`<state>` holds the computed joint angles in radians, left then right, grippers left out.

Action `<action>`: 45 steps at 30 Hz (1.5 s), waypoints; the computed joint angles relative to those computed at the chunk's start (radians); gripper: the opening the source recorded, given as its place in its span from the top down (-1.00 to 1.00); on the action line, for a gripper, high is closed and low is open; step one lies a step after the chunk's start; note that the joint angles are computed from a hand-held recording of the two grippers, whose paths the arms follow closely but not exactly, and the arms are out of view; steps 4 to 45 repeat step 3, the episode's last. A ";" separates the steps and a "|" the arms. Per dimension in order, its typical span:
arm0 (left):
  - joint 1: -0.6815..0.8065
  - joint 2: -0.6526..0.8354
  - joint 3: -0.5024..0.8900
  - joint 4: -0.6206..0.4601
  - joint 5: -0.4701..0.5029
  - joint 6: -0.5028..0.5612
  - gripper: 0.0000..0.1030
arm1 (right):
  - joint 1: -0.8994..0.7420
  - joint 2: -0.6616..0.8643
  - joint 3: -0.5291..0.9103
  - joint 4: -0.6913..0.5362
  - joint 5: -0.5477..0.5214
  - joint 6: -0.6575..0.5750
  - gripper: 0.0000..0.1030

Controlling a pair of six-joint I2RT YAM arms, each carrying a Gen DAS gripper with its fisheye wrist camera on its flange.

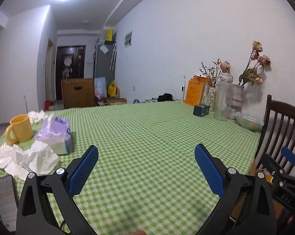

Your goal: Collect trash

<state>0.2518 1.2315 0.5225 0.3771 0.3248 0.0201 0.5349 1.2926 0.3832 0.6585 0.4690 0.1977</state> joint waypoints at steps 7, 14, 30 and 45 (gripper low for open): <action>0.002 0.023 0.064 -0.068 -0.010 0.002 -0.86 | -0.008 0.009 0.004 0.009 -0.001 -0.005 -0.77; 0.002 0.023 0.064 -0.068 -0.010 0.002 -0.86 | -0.008 0.009 0.004 0.009 -0.001 -0.005 -0.77; 0.002 0.023 0.064 -0.068 -0.010 0.002 -0.86 | -0.008 0.009 0.004 0.009 -0.001 -0.005 -0.77; 0.002 0.023 0.064 -0.068 -0.010 0.002 -0.86 | -0.008 0.009 0.004 0.009 -0.001 -0.005 -0.77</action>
